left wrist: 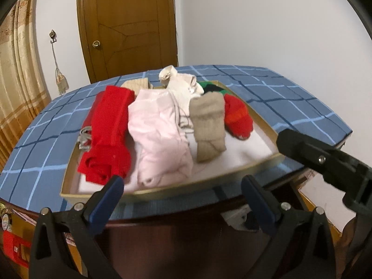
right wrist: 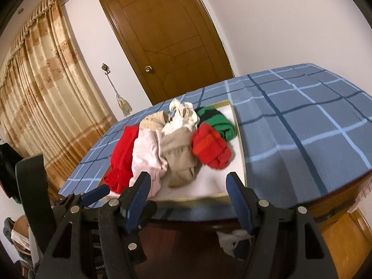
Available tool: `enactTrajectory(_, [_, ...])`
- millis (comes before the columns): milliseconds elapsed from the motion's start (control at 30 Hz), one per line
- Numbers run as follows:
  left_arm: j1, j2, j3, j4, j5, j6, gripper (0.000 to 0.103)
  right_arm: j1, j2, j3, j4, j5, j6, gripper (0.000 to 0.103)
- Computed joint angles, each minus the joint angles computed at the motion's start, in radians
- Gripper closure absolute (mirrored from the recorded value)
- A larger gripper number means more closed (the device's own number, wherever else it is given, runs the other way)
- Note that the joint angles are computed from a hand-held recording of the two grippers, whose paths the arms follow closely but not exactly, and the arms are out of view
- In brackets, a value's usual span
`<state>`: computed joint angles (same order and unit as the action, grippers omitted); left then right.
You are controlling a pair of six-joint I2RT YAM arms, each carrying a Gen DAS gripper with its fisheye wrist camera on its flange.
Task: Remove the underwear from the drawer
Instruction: 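Withdraw both tools from the tray down toward the open drawer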
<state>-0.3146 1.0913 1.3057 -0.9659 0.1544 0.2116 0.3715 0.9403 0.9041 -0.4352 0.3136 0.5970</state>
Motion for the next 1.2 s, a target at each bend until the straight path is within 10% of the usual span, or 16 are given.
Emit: enactTrajectory(1200, [0.071,-0.259,-0.262,-0.097,0.004,0.119,0.001,0.365,-0.221,-0.278,-0.131,0.270,0.341,0.034])
